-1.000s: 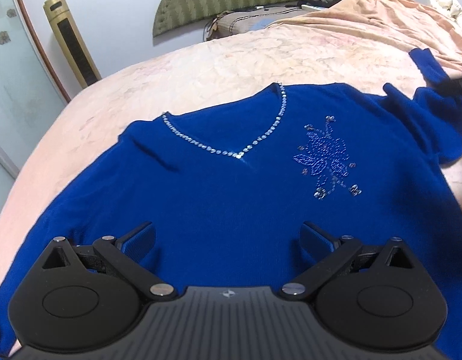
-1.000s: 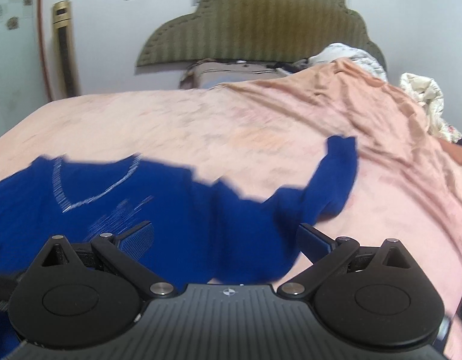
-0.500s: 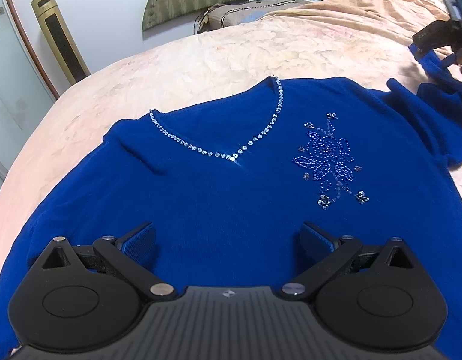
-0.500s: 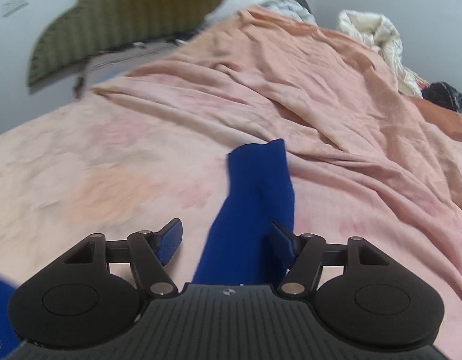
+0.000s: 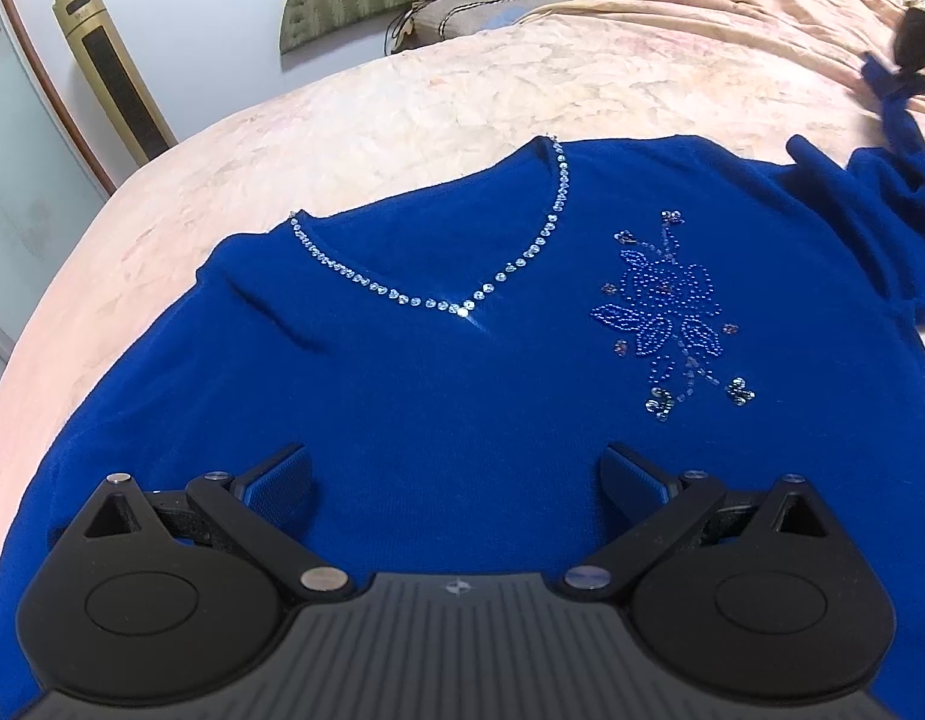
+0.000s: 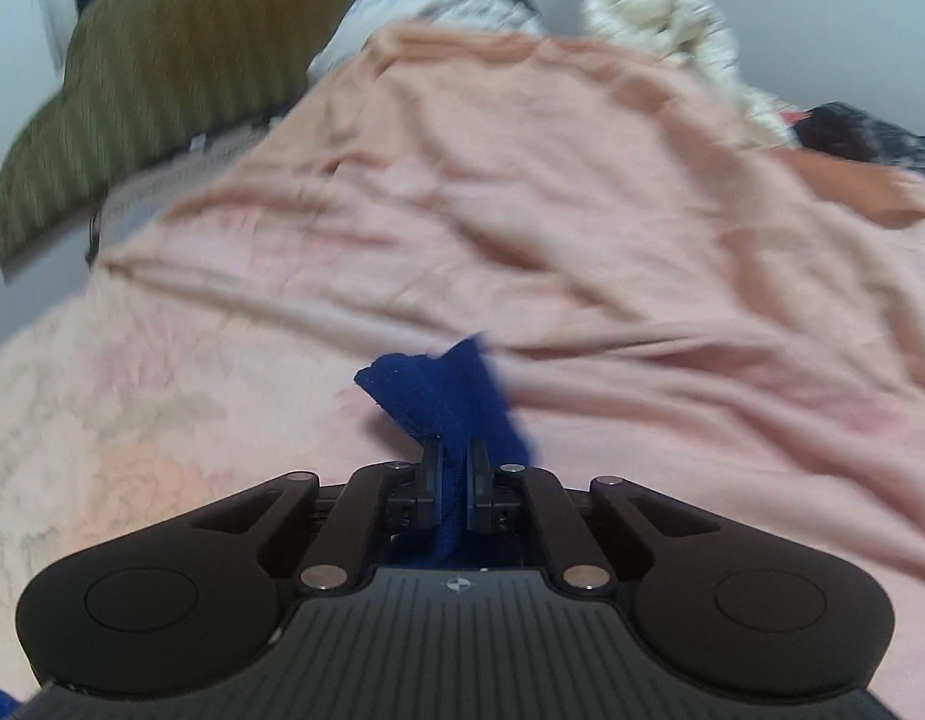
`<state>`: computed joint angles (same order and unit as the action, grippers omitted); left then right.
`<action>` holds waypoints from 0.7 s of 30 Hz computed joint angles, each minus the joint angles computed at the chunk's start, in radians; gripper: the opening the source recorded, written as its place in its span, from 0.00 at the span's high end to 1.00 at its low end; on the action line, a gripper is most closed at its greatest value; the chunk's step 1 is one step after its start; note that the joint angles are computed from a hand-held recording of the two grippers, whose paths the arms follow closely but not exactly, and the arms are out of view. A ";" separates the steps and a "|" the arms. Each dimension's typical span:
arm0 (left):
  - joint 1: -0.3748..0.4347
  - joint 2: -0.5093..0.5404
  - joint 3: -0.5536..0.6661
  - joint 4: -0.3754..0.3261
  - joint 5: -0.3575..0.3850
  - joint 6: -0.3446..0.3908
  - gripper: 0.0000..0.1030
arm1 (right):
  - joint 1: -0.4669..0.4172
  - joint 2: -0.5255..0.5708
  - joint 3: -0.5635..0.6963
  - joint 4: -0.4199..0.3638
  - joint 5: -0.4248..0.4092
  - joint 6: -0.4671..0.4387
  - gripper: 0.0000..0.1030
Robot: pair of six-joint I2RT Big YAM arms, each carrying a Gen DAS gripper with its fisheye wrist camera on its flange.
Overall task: Fold small clothes
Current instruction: 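Grasp the cuff of the outstretched blue sleeve with the right tool, then lift the held sleeve and carry it across the sweater body toward the neckline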
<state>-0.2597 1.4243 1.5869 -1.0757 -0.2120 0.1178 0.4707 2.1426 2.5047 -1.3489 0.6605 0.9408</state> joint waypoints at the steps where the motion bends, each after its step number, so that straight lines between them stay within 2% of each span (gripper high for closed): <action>1: -0.002 -0.002 -0.001 -0.003 0.003 -0.002 0.00 | 0.001 -0.066 -0.098 0.047 0.008 0.007 0.92; 4: -0.007 -0.012 -0.008 -0.006 0.018 -0.006 0.00 | -0.001 -0.239 -0.328 0.129 0.031 0.040 0.92; 9: -0.018 -0.026 -0.014 -0.011 0.025 -0.010 0.00 | -0.013 -0.470 -0.631 0.183 0.024 0.168 0.92; 11: -0.024 -0.033 -0.018 -0.010 0.023 -0.010 0.00 | -0.019 -0.537 -0.735 0.191 -0.007 0.224 0.91; 14: -0.035 -0.039 -0.021 -0.012 0.015 -0.006 0.00 | -0.038 -0.614 -0.886 0.249 -0.107 0.322 0.80; 16: -0.039 -0.040 -0.021 -0.015 0.011 -0.003 0.00 | -0.040 -0.657 -0.979 0.335 -0.150 0.378 0.70; 18: -0.043 -0.043 -0.021 -0.017 0.004 -0.001 0.00 | -0.038 -0.702 -1.067 0.461 -0.155 0.407 0.59; 21: -0.047 -0.047 -0.022 -0.019 -0.005 -0.008 0.00 | -0.041 -0.723 -1.129 0.592 -0.148 0.441 0.56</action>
<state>-0.3070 1.3770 1.5651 -1.0947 -0.2174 0.1100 0.4297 1.4193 1.3756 -0.7564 0.5124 1.3816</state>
